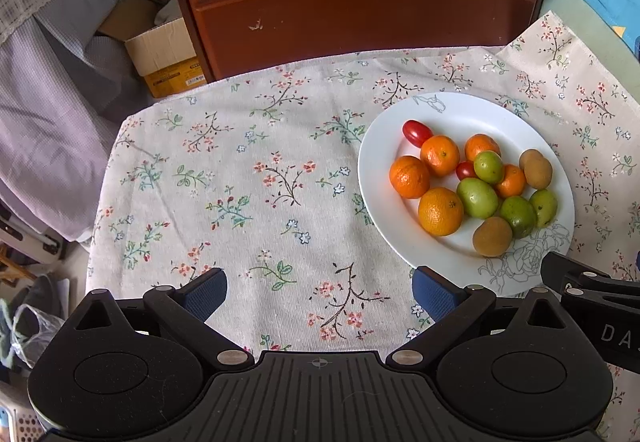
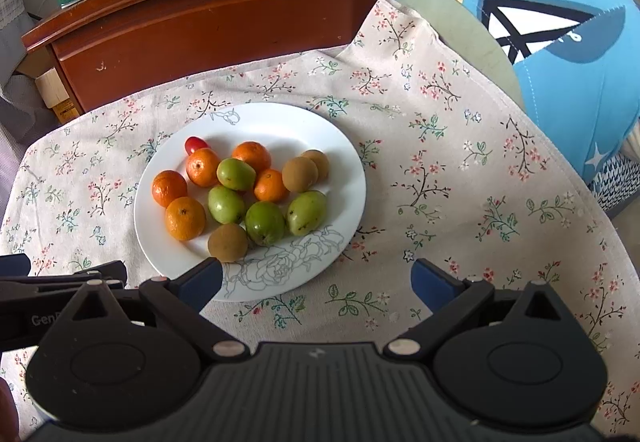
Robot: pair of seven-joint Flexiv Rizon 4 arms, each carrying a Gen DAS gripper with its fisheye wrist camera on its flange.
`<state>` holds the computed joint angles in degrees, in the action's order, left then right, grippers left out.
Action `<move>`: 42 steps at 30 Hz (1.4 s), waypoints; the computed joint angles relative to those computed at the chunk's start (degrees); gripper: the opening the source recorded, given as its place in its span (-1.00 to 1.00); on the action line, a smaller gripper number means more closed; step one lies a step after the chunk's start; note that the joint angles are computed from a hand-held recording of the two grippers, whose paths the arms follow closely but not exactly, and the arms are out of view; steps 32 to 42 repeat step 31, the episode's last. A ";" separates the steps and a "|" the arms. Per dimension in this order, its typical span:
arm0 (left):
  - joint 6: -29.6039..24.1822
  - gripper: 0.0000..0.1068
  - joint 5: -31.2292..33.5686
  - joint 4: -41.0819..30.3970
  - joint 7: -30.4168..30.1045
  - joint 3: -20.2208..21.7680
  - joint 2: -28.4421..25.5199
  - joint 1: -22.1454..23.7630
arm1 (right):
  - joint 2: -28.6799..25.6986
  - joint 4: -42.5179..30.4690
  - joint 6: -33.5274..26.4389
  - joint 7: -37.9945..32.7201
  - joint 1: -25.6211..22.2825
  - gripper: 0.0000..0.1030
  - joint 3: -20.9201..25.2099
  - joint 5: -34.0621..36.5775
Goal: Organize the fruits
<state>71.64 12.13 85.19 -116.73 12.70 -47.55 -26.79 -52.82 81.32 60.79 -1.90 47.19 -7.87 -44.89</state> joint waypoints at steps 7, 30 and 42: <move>-0.11 0.86 0.07 -0.03 -0.07 -0.05 0.01 0.02 | -0.06 -0.09 -0.02 -0.05 -0.06 0.95 0.08 0.06; -0.49 0.86 1.22 1.02 -0.06 0.50 0.60 -0.40 | -0.05 0.56 0.65 -0.58 0.33 0.95 -0.10 -0.77; -0.64 0.86 1.30 1.14 -0.02 0.45 0.65 -0.41 | -0.06 0.72 0.79 -0.69 0.40 0.95 -0.17 -0.98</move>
